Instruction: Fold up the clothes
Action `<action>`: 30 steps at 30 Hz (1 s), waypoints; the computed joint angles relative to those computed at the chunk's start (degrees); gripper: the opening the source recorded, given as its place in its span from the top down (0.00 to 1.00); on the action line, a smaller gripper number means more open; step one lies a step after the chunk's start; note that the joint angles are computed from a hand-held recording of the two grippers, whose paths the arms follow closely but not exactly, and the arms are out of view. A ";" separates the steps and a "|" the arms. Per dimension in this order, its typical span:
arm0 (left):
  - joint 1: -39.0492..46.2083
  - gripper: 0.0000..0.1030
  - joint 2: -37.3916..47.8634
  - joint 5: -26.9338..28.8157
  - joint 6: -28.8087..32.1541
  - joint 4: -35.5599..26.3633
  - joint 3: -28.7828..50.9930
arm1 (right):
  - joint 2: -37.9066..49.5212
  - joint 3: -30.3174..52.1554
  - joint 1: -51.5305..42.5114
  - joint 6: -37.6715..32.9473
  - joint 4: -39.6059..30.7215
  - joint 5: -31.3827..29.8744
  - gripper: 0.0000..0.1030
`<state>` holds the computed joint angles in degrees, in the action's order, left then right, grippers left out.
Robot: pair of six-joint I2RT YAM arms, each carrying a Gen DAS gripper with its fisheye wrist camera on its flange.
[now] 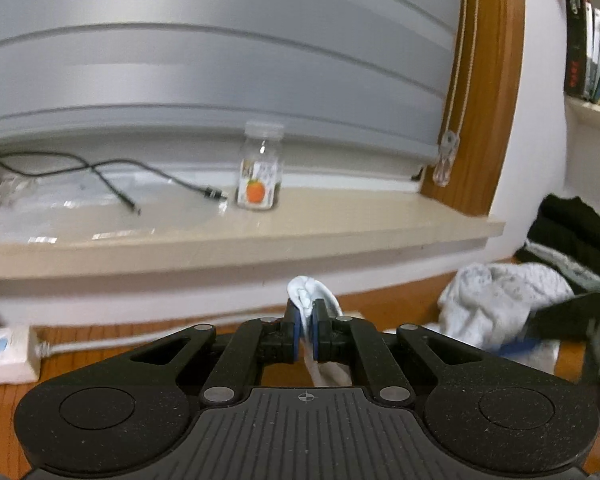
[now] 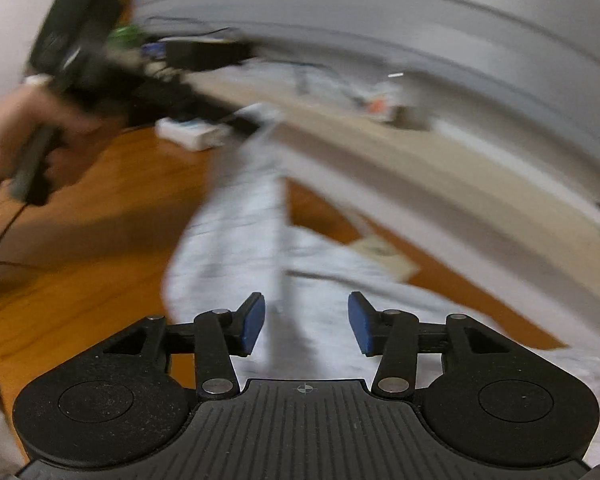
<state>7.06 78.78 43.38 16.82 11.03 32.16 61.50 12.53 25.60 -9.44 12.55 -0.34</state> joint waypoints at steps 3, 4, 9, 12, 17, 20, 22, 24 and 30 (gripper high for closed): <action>-0.91 0.94 0.62 -0.28 -1.13 1.03 0.41 | 7.37 1.74 3.14 0.87 3.78 1.75 0.52; -0.93 0.94 0.74 -0.14 -1.06 1.03 0.46 | 9.20 2.21 3.33 0.63 4.56 1.92 0.54; 1.35 0.94 0.56 1.39 0.11 0.56 0.32 | 2.81 3.87 -0.76 -1.32 0.63 -0.71 0.99; 3.39 0.94 0.32 3.66 1.31 -1.37 0.96 | -11.10 5.68 -6.37 -2.62 -7.03 -2.93 0.99; 5.69 0.92 -1.87 9.52 4.47 -5.79 1.24 | -10.77 15.15 -12.76 -2.87 -7.69 -4.65 0.99; 6.45 0.87 -5.12 9.75 6.53 -7.15 -0.32 | -2.46 18.82 -10.71 -4.88 -1.92 -0.34 0.99; 7.77 0.83 -6.68 10.06 7.52 -7.40 -1.37 | 3.40 21.47 -9.47 -5.50 1.48 1.63 0.99; 9.09 0.83 -6.70 10.46 9.09 -7.94 -1.69 | 8.11 22.54 -8.30 -6.81 5.69 3.72 0.99; 11.40 0.77 -2.38 9.04 11.01 -6.48 -2.08 | 18.49 24.53 -6.85 -6.72 8.56 8.88 0.82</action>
<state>18.46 76.40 52.42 27.83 4.55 30.08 79.98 37.06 18.74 -16.16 21.11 8.54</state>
